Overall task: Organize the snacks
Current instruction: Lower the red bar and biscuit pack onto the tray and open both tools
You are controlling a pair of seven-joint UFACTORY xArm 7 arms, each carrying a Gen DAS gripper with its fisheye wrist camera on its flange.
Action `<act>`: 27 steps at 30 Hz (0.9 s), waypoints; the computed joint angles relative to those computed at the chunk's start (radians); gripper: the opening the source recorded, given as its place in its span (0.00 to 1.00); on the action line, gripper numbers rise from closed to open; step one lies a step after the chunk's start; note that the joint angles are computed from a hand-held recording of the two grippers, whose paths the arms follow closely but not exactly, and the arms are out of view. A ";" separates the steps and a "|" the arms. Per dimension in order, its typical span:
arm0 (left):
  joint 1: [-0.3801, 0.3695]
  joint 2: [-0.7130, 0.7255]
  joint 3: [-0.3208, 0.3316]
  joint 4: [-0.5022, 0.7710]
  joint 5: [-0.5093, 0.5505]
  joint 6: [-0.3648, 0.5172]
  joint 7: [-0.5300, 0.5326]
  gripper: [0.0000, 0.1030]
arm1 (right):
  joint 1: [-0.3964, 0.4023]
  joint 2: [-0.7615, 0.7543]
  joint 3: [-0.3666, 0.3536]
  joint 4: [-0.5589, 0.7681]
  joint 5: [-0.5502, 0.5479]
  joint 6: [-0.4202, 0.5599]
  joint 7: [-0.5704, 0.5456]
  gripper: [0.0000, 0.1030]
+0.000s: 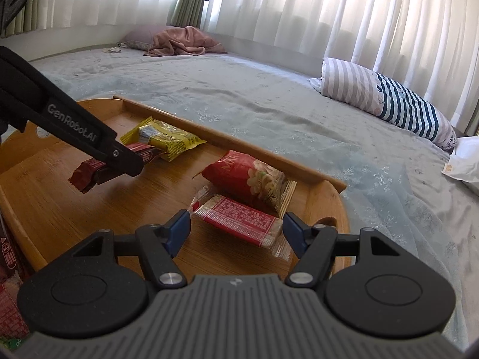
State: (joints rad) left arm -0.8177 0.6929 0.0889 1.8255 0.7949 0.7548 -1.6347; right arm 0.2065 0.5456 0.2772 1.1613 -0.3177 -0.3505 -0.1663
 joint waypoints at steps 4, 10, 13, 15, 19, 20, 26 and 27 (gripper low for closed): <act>0.005 0.020 -0.001 0.027 -0.009 0.007 0.021 0.22 | -0.024 0.007 0.026 0.009 -0.017 0.018 0.009 0.69; 0.001 0.044 0.008 0.059 -0.023 0.020 0.041 0.22 | -0.046 0.006 0.046 0.006 -0.025 0.028 0.021 0.69; -0.001 0.051 0.012 0.069 -0.027 0.025 0.048 0.22 | -0.059 0.009 0.060 0.012 -0.030 0.037 0.029 0.69; -0.001 0.056 0.012 0.074 -0.033 0.028 0.051 0.22 | -0.067 0.014 0.069 0.019 -0.033 0.043 0.032 0.69; -0.002 0.063 0.015 0.080 -0.040 0.027 0.057 0.22 | -0.079 0.019 0.081 0.023 -0.031 0.051 0.040 0.69; -0.003 0.064 0.017 0.080 -0.040 0.026 0.057 0.22 | -0.082 0.020 0.085 0.024 -0.030 0.054 0.043 0.69; -0.004 0.064 0.019 0.080 -0.042 0.026 0.060 0.22 | -0.091 0.021 0.093 0.025 -0.030 0.057 0.045 0.70; -0.004 0.065 0.019 0.081 -0.044 0.027 0.060 0.22 | -0.091 0.022 0.093 0.025 -0.030 0.057 0.045 0.71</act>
State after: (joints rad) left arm -0.8214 0.7574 0.1078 1.9061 0.7511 0.7818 -1.5745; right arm 0.1156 0.5671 0.3700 1.1864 -0.3478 -0.2935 -0.1213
